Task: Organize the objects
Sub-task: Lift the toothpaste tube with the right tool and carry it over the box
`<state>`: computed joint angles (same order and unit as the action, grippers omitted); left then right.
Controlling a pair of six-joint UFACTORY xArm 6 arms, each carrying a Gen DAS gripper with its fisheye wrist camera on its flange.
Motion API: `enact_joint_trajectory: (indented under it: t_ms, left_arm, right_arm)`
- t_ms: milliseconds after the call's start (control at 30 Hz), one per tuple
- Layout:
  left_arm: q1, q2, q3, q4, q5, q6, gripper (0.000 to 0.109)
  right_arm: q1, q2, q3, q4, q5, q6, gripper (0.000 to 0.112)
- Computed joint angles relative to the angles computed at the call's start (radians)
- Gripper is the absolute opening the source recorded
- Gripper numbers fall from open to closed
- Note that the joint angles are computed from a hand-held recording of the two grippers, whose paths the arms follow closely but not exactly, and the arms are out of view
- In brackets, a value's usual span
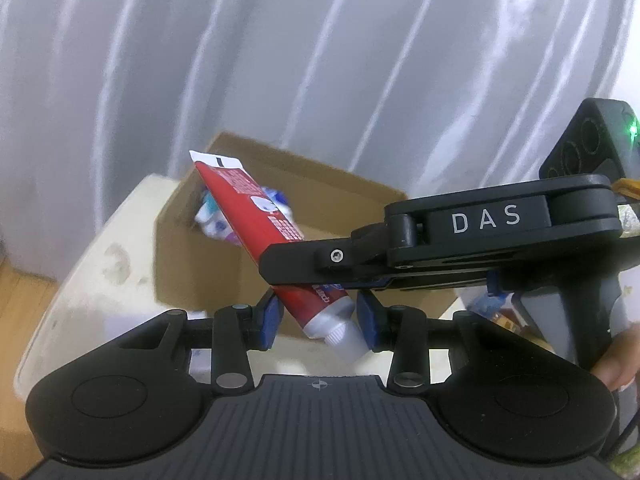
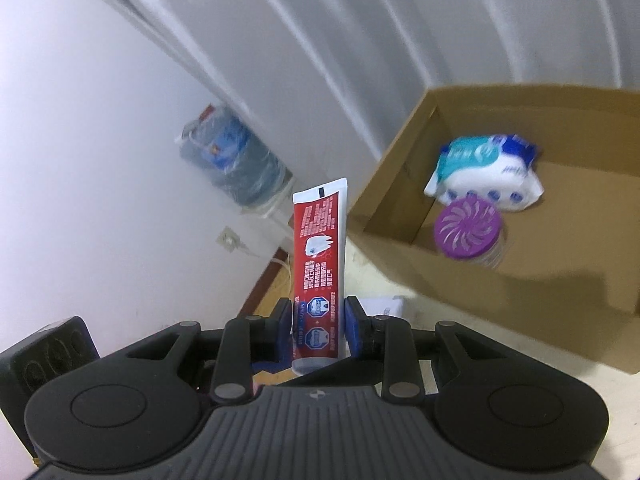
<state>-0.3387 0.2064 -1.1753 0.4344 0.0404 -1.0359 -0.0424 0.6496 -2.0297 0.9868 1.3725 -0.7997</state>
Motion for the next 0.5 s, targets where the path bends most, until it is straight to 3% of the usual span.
enact_joint_trajectory:
  t_ms: [300,500]
  left_arm:
    - [-0.063,0.160,-0.236,-0.503,0.061,0.573,0.039]
    - [-0.076,0.340,-0.498,-0.729,0.177,0.823,0.039]
  right_arm:
    - [-0.052,0.099,-0.150,0.056,-0.043,0.075,0.031]
    - [-0.080,0.284,-0.415,0.040,-0.047,0.198,0.031]
